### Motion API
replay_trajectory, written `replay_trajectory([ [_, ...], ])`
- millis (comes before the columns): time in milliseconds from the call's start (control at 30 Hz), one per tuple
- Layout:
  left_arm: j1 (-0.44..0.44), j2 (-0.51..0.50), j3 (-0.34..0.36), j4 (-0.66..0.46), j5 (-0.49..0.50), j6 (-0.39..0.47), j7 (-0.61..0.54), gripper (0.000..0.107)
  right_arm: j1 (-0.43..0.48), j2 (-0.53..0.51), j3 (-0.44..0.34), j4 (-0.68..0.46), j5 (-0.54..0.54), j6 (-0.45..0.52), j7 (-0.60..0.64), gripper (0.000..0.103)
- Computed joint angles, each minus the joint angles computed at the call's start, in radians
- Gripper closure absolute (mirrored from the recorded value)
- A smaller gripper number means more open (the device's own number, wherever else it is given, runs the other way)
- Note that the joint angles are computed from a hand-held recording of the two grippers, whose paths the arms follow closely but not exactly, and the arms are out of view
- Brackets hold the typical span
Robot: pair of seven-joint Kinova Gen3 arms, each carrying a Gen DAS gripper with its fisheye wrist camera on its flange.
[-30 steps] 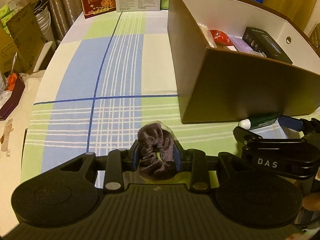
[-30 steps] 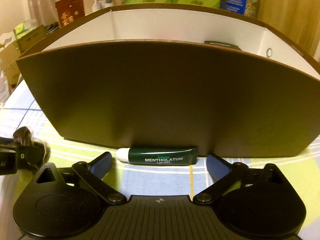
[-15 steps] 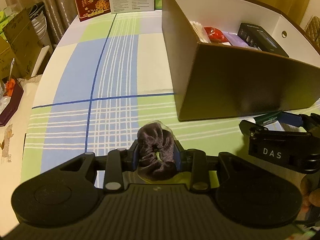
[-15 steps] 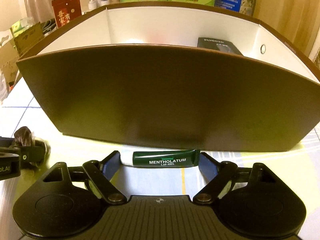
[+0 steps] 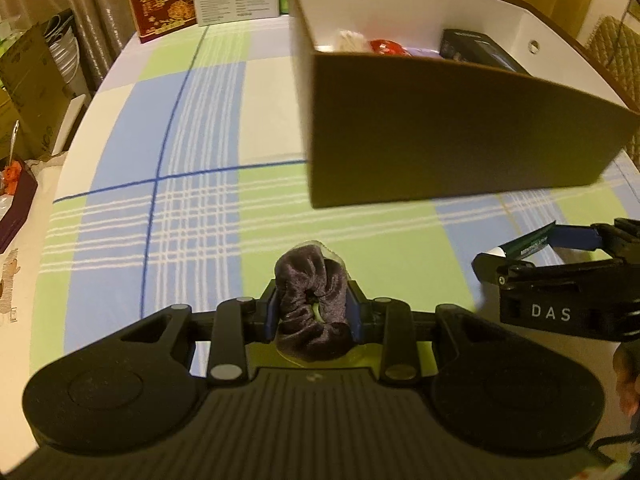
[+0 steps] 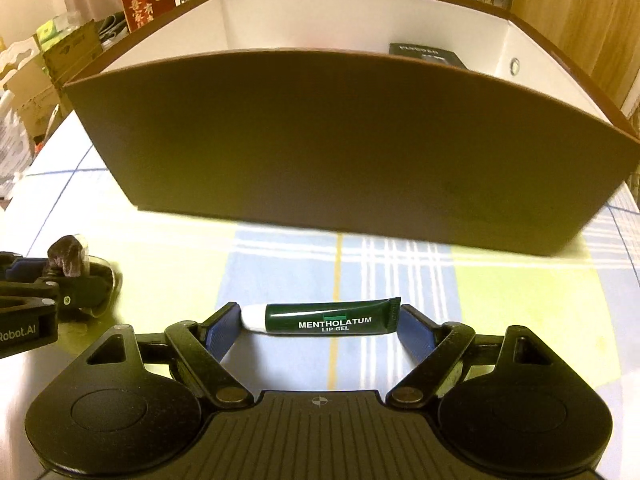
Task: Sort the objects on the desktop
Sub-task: 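Lift and carry the scrunchie and lip gel over the brown box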
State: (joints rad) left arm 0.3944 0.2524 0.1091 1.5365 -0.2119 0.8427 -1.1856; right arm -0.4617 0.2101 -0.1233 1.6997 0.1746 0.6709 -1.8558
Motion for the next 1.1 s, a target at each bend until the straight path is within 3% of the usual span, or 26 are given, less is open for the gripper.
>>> replay_trajectory([
  [300, 0.036, -0.02, 0.035, -0.016, 0.036, 0.047, -0.009, 0.08, 0.101, -0.06, -0.017, 0.023, -0.158, 0.089, 0.203, 0.022],
  [667, 0.084, -0.035, 0.065, -0.042, 0.055, 0.103, -0.012, 0.081, 0.224, -0.133, 0.025, 0.048, -0.336, 0.167, 0.4, 0.022],
  [1100, 0.101, -0.069, 0.071, -0.108, 0.04, 0.122, -0.028, 0.081, 0.334, -0.165, 0.088, 0.011, -0.381, 0.213, 0.41, 0.022],
])
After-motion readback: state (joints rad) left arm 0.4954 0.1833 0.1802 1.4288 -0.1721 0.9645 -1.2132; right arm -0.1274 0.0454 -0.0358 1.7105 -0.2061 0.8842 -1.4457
